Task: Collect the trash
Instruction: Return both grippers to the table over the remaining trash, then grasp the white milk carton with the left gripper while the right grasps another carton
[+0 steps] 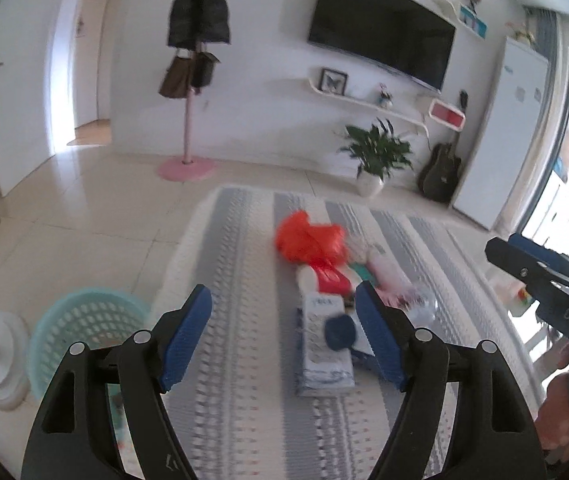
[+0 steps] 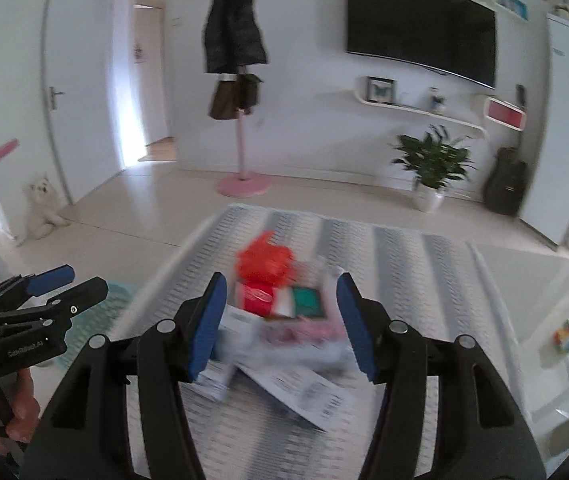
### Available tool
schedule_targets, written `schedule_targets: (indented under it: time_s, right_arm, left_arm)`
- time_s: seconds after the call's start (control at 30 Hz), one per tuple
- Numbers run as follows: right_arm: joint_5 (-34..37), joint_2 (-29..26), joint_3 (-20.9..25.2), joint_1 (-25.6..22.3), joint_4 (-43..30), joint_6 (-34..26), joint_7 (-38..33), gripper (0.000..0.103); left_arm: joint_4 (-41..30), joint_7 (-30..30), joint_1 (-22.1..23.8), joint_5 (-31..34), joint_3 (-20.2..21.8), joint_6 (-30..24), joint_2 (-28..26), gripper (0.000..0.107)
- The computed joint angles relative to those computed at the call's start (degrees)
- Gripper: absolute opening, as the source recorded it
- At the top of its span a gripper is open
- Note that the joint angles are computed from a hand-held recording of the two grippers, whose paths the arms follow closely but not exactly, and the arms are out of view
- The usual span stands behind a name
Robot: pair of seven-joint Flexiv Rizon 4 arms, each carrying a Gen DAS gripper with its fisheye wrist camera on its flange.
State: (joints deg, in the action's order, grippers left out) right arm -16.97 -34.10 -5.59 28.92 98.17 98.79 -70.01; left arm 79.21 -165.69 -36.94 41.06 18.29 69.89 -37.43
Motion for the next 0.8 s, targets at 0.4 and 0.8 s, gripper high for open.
schedule_targets:
  time_s: [0.4, 0.8]
  right_arm:
    - [0.1, -9.9, 6.6, -8.6, -2.6, -2.2, -2.0, 0.054]
    - [1.0, -16.8, 20.0, -17.2, -12.2, -12.5, -9.0, 0.054]
  left_arm:
    - [-5.5, 16.8, 6.5, -15.8, -8.3, 1.6, -13.1, 0.074]
    - [-9.8, 29.9, 8.4, -28.3, -10.5, -2.2, -18.4, 0.053]
